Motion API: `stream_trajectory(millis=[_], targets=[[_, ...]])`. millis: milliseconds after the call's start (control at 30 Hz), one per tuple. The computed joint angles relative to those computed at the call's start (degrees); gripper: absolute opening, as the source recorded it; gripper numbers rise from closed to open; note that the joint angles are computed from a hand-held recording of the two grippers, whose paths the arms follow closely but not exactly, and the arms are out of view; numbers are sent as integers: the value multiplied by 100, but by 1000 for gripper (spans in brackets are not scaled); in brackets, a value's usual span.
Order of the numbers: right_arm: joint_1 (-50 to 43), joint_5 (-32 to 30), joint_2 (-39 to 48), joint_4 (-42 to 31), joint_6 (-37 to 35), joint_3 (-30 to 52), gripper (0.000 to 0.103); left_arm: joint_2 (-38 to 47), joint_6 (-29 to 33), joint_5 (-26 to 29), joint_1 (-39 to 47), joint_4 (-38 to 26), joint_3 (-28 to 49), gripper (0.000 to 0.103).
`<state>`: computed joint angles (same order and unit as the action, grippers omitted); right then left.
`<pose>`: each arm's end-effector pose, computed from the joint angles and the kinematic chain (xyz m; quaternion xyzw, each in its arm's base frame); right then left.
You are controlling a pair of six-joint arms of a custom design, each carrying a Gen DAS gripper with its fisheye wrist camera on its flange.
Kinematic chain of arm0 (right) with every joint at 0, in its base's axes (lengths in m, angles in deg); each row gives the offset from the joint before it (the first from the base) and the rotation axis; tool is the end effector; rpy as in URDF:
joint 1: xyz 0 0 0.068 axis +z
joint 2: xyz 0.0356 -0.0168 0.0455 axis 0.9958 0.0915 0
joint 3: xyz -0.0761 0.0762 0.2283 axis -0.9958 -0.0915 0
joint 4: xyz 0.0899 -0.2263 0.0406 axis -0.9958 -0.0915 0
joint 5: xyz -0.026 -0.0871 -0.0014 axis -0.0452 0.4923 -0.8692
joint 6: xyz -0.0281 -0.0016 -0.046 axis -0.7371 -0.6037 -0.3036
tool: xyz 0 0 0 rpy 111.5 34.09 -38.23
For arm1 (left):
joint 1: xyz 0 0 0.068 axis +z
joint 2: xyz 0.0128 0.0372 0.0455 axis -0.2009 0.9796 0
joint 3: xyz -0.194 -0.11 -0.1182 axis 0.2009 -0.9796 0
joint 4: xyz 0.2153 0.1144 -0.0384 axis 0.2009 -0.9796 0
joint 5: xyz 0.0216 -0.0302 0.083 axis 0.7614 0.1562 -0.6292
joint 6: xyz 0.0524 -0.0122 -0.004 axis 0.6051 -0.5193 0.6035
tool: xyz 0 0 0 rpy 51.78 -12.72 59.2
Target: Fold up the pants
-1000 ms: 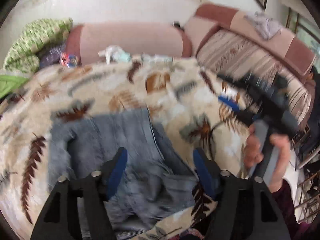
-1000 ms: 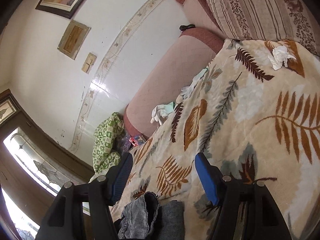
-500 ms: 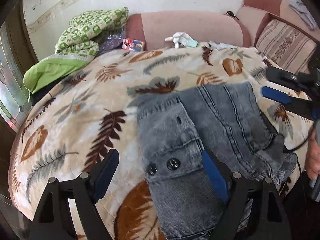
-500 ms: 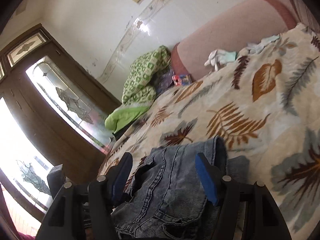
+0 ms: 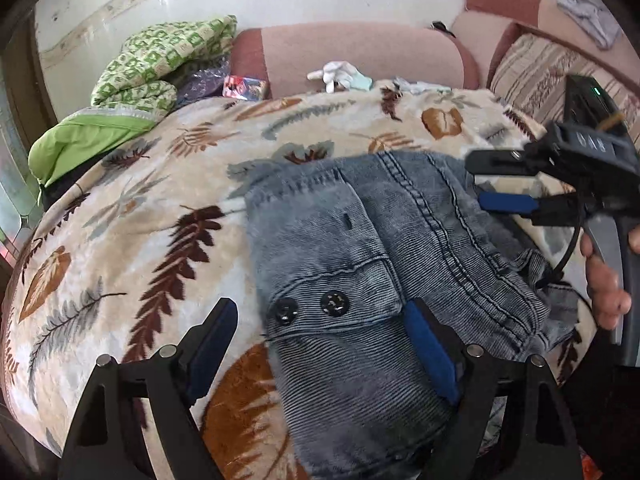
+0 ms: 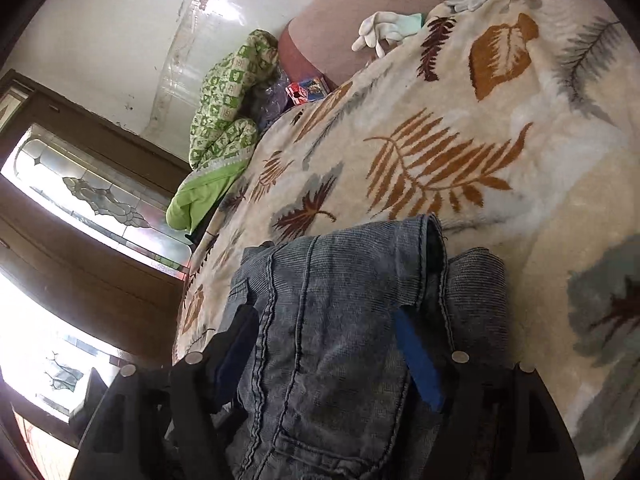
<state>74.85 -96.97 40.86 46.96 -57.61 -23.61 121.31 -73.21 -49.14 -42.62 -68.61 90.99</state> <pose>0.3112 -0.0287 0.0743 0.0913 0.8669 0.3849 0.3034 0.2473 -0.1416 0.1240 0.1780 0.9131 -0.0330 0.3655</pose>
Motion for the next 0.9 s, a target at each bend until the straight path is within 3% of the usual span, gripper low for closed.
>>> stream_trajectory(millis=[167, 300, 400, 533, 600, 733, 900], targets=[[-152, -15, -1323, 347, -334, -1069, 74, -822, 377, -840, -164, 337, -622, 86], [-68, -253, -1983, 496, -463, -1750, 74, -566, 623, -1206, -226, 506, -651, 86], [290, -176, -2309, 407, -714, -2083, 73, -153, 437, -966, -135, 371, -513, 86], [999, 683, -1884, -291, -1054, -1973, 74, -29, 267, -434, 101, 512, -636, 86], [1017, 750, -1850, 605, -903, -2495, 74, 2, 150, -189, 225, 501, -633, 86], [896, 667, -1920, 803, -959, -2791, 74, 114, -77, 45, 403, 686, -692, 97], [819, 587, -1829, 928, -973, -2820, 74, 309, -482, 465, 682, 832, -710, 103]])
